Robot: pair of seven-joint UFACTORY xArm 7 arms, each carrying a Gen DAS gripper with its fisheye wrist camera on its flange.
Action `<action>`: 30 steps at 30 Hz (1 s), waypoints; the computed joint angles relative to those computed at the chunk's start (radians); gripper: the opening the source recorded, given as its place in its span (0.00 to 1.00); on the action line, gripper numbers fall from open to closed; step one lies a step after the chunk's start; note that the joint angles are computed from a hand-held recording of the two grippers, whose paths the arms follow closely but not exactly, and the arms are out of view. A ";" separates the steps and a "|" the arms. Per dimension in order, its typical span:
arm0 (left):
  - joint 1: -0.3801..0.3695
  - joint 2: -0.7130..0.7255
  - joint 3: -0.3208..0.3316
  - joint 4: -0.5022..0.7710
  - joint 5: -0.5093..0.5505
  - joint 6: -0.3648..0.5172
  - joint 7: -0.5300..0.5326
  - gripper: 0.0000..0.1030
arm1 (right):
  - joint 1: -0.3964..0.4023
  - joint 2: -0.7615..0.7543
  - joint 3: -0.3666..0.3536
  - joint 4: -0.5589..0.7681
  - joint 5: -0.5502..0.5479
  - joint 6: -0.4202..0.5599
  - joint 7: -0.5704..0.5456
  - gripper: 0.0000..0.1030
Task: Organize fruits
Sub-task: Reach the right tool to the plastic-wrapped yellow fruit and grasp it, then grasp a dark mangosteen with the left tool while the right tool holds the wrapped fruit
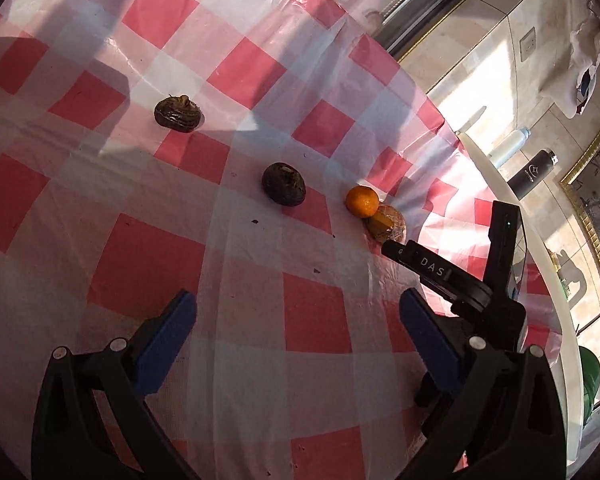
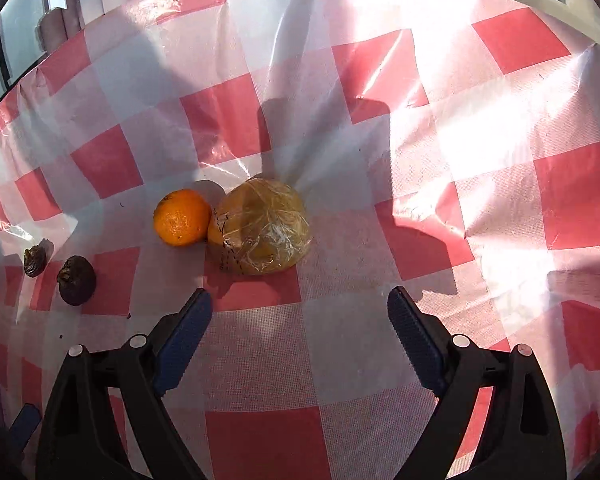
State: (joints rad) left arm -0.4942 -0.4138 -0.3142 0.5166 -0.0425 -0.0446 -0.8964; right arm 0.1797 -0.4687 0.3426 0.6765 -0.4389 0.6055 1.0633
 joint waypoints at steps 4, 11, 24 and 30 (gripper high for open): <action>0.007 0.002 -0.007 0.004 0.009 0.008 0.003 0.98 | -0.013 0.133 0.002 0.111 -0.052 0.021 -0.037 0.79; -0.052 0.003 0.050 -0.013 -0.014 -0.014 0.028 0.98 | 0.027 0.137 -0.021 0.116 -0.115 0.012 0.011 0.64; -0.005 0.003 0.008 -0.006 -0.015 -0.007 0.008 0.98 | 0.010 -0.444 0.097 -0.374 0.159 -0.378 0.353 0.63; 0.099 -0.027 -0.090 0.020 0.023 0.082 -0.045 0.98 | 0.004 -0.446 0.094 -0.404 0.240 -0.460 0.316 0.63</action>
